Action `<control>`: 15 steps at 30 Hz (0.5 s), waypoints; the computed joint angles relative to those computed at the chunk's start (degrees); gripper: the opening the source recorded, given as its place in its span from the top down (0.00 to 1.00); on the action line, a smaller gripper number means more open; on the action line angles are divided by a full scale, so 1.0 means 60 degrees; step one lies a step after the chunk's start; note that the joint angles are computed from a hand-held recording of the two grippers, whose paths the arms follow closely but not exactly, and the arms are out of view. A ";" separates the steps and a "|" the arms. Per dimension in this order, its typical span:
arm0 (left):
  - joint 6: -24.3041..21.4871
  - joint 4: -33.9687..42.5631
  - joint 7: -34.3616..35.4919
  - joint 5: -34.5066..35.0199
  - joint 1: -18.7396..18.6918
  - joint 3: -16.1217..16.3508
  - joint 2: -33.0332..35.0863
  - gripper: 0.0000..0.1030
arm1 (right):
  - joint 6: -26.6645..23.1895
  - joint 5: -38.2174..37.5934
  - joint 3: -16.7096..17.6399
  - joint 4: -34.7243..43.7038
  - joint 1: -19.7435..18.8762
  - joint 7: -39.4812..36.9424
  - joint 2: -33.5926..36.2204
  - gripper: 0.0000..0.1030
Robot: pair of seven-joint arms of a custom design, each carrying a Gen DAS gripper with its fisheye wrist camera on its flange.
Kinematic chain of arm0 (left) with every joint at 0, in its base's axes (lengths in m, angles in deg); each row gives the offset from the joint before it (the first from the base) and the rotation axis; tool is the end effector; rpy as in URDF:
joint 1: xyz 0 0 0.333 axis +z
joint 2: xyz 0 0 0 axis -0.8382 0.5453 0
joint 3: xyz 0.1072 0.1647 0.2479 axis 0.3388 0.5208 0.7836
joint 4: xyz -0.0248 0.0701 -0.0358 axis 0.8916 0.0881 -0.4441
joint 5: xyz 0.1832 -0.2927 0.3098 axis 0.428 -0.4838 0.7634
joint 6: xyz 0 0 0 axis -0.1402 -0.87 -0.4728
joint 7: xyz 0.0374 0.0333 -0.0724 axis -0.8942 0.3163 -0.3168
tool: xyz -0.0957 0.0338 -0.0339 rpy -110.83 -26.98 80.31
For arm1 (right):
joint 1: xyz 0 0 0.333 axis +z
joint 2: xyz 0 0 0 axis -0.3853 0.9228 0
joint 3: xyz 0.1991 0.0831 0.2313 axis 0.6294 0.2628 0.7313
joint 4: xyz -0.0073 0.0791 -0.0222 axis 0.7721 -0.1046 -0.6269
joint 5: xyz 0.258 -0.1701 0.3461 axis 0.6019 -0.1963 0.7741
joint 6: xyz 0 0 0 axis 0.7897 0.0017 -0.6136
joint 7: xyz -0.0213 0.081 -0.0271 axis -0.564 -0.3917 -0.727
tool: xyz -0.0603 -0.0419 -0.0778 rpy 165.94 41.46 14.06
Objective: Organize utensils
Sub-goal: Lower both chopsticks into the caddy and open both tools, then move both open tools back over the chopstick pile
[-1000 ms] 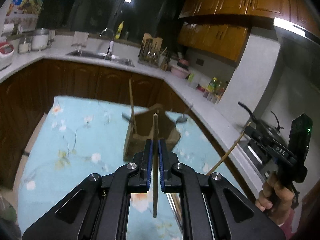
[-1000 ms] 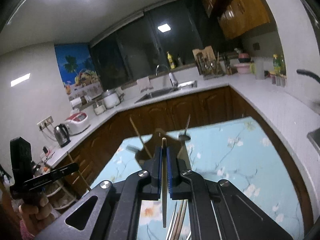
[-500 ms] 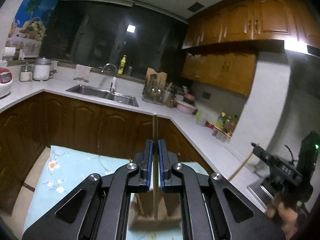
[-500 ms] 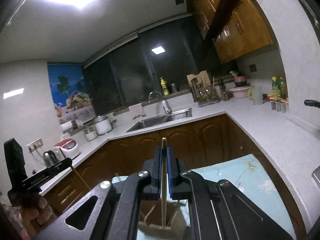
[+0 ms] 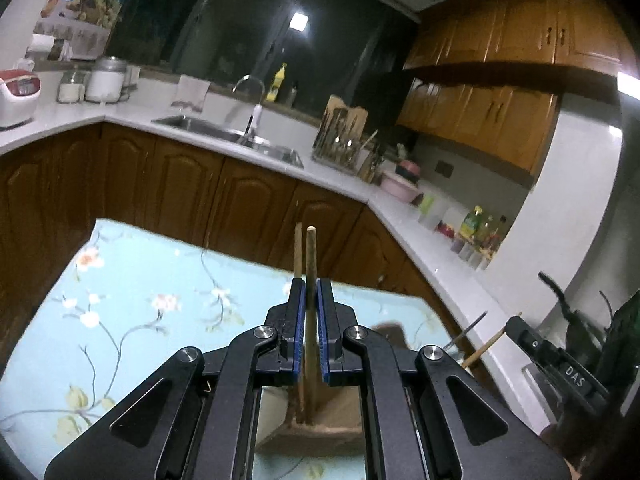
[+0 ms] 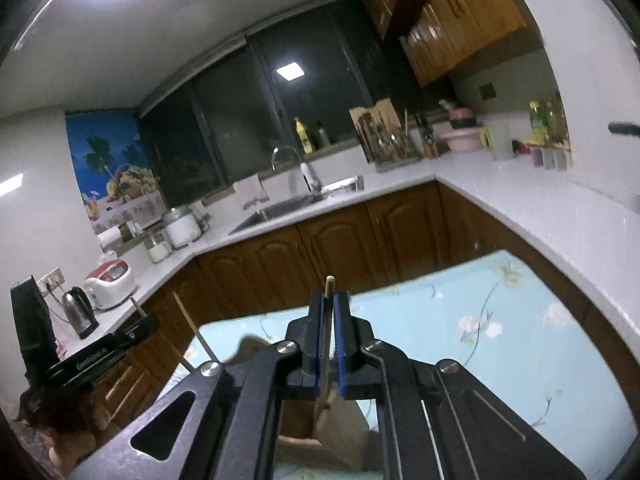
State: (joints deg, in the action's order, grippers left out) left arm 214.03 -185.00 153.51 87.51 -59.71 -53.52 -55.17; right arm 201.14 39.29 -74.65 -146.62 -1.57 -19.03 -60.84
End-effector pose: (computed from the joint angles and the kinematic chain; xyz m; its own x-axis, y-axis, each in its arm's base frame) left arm 0.5701 -0.1132 0.6383 0.0090 -0.9222 0.3866 -0.4156 -0.3551 -0.8374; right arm 0.5741 0.0800 0.6567 0.2759 -0.9030 -0.3293 -0.4497 0.1815 -0.8746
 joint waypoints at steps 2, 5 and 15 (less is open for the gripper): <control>-0.0118 -0.0038 0.0162 -0.0144 -0.0180 0.0132 0.0024 0.95 | -0.0236 -0.0149 0.0050 0.0007 -0.0101 0.0188 0.0071 0.95; -0.0216 -0.0102 0.0133 0.0034 -0.0016 -0.0022 0.0008 0.95 | -0.0110 -0.0266 0.0150 -0.0094 -0.0157 0.0166 0.0023 0.95; -0.0715 0.0085 0.0404 0.0013 -0.0143 0.0095 0.0000 0.94 | -0.0689 -0.0783 0.0215 0.0226 -0.0388 0.0696 0.0164 0.90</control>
State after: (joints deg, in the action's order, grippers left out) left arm 209.74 -184.49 155.93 87.59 -60.56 -52.95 -55.17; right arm 197.00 34.59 -73.36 -145.26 -3.90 -14.86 -59.86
